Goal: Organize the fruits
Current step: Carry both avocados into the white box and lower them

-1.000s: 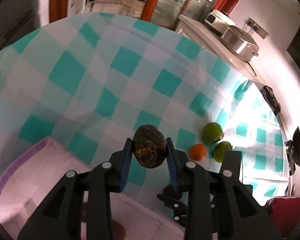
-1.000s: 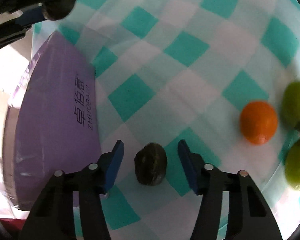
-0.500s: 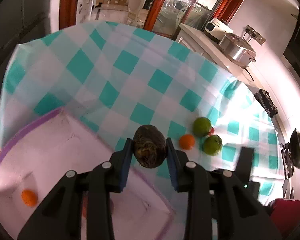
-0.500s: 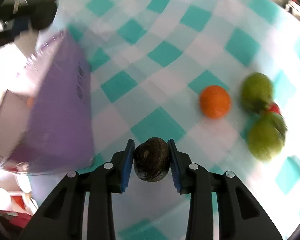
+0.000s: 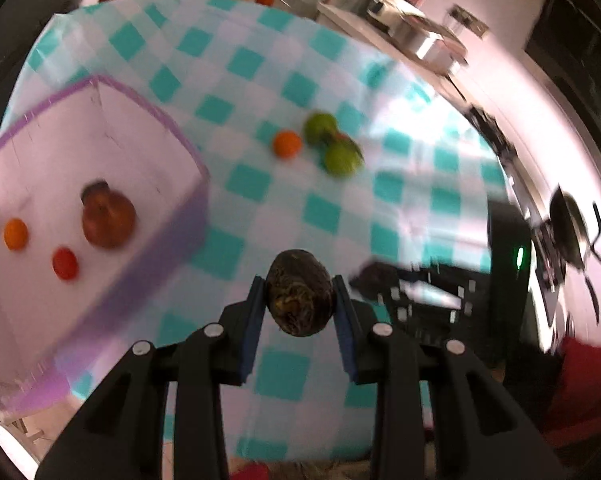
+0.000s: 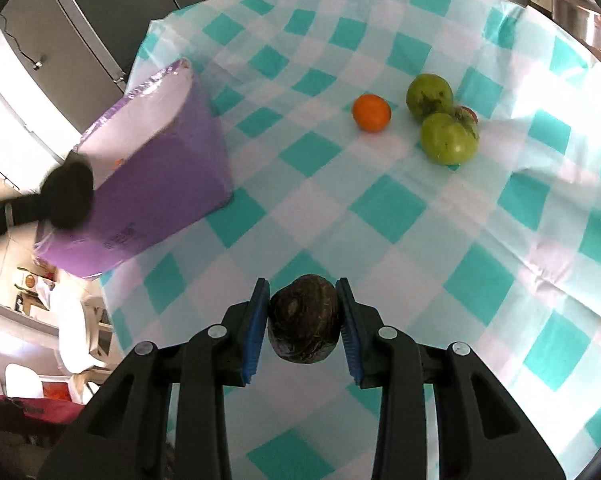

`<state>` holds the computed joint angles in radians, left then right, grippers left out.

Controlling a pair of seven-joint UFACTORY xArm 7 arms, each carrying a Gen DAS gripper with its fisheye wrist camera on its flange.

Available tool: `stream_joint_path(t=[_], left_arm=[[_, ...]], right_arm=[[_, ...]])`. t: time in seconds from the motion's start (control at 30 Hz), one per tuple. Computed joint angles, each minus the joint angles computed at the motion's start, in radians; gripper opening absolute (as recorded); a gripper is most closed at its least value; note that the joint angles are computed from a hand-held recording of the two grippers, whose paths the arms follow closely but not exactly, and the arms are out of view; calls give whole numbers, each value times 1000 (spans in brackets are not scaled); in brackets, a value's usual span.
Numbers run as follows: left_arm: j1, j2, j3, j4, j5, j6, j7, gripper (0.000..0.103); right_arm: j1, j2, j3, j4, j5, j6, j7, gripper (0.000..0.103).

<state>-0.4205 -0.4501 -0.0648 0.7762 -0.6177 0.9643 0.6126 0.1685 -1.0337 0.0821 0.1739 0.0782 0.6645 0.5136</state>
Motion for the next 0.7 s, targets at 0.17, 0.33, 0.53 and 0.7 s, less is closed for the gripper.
stream_joint_path(t=[0.17, 0.33, 0.53, 0.7], left_arm=[[18, -15, 26, -7, -7, -7, 13, 34], [67, 98, 63, 117, -21, -50, 42, 34], [197, 321, 50, 312, 147, -92, -9, 34], [286, 565, 39, 508, 329, 23, -183, 34]], right_arm=[[-8, 71, 4, 95, -26, -51, -33, 34], [-17, 300, 4, 270, -39, -176, -79, 34], [40, 714, -2, 612, -3, -226, -161, 34], [63, 1085, 13, 991, 47, -96, -235, 34]])
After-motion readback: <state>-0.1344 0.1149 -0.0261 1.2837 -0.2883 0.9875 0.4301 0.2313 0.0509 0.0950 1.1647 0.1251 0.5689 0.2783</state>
